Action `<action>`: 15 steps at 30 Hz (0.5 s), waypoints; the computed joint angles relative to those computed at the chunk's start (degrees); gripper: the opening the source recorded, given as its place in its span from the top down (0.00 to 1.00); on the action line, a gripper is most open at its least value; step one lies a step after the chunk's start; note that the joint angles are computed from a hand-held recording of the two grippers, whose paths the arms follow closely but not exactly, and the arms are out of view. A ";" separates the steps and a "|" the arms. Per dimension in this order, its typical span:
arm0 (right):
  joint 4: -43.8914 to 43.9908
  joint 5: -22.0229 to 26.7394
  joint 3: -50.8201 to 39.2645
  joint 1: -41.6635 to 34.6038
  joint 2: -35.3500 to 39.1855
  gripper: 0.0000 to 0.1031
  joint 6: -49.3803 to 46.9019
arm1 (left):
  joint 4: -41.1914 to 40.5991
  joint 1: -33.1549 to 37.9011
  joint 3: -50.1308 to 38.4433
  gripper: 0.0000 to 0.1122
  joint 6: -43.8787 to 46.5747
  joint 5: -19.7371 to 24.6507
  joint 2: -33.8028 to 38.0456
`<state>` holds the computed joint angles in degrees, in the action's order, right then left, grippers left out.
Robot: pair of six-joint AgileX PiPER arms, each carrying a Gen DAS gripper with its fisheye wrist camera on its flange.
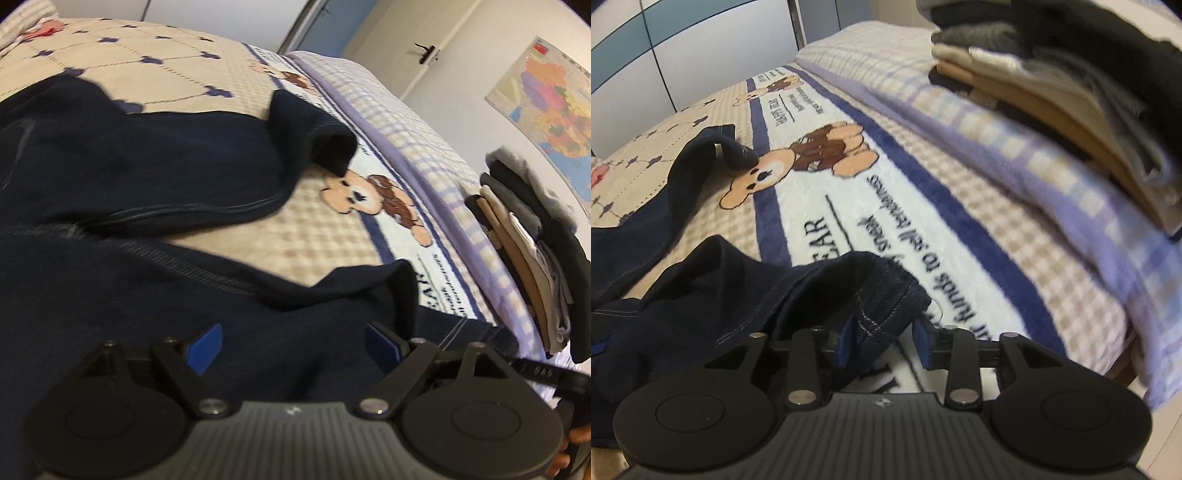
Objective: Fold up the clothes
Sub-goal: 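Open both grippers and release the dark blue jeans on the bed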
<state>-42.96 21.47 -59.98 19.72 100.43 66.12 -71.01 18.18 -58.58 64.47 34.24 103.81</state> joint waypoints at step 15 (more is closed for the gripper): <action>-15.98 6.25 -1.54 -1.45 0.14 0.54 16.00 | -16.45 7.49 11.77 0.23 26.15 4.30 -3.20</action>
